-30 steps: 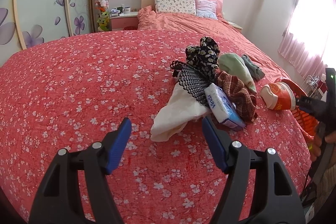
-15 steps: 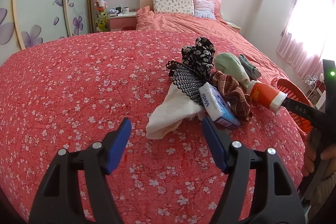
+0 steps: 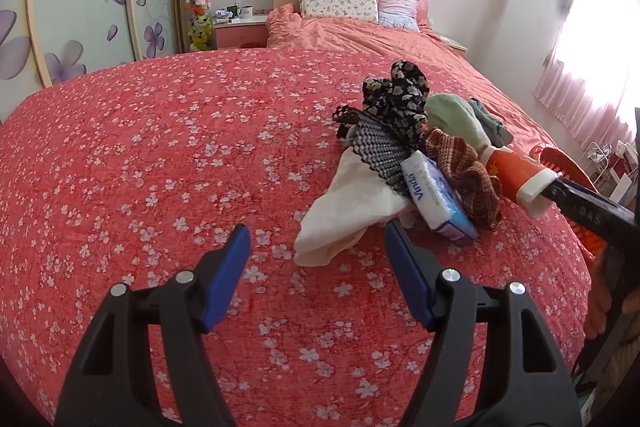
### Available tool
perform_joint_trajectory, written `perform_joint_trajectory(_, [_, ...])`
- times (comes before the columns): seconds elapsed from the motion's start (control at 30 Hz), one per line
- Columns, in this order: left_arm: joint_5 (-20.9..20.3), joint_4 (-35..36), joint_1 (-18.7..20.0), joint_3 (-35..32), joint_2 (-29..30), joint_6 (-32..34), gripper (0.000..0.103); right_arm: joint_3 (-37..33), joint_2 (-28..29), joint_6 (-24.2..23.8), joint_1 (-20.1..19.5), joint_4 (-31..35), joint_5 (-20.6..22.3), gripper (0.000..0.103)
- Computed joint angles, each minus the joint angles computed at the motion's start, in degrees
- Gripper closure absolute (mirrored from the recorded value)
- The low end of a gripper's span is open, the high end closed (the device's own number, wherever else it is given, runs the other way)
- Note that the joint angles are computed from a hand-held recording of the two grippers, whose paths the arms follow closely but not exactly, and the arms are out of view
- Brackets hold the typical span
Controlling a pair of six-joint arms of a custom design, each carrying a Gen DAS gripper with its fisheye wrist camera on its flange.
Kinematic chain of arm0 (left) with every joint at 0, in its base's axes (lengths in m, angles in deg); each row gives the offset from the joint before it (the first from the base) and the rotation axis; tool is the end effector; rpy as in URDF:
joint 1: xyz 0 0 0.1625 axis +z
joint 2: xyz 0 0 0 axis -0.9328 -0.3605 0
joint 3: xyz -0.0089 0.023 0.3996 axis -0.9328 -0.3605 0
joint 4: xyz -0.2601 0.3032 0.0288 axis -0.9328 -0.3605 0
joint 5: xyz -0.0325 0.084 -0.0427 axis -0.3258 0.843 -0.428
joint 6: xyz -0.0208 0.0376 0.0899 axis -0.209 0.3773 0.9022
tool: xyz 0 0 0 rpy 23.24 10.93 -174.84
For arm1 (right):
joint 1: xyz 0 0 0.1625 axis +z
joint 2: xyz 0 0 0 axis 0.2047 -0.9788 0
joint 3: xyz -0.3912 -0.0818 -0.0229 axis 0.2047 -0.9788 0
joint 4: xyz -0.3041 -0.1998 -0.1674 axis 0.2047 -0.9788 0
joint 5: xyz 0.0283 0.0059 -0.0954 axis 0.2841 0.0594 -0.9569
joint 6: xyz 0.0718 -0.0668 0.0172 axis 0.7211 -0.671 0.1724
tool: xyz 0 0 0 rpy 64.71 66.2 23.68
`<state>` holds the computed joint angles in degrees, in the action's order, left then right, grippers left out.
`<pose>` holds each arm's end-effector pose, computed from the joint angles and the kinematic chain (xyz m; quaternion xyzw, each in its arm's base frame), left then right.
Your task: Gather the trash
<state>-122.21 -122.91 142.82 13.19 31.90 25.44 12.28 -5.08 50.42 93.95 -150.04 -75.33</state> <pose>0.0332 -0.6600 0.2861 -0.0426 0.8218 -0.4261 0.3758 0.3236 -0.7918 -0.0497 0.3214 -0.8789 0.2757 0.2196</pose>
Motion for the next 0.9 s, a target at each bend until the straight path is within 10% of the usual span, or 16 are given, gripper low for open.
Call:
perform_joint_trajectory(0.3, [-0.30,0.27,0.33,0.09,0.19,-0.37,0.034,-2.45,1.16,-0.95,0.15,0.81,0.89,0.048])
perform_joint_trajectory(0.7, [-4.01,5.24,1.85,-4.37,2.21,1.27,0.039,-5.97,3.09,-1.61,0.38,7.32,2.21,0.096])
perform_joint_trajectory(0.9, [-6.63,9.73,2.77,-7.85,3.29,1.72,0.081,-1.59,0.97,-1.15,0.48,3.59,3.05,0.100])
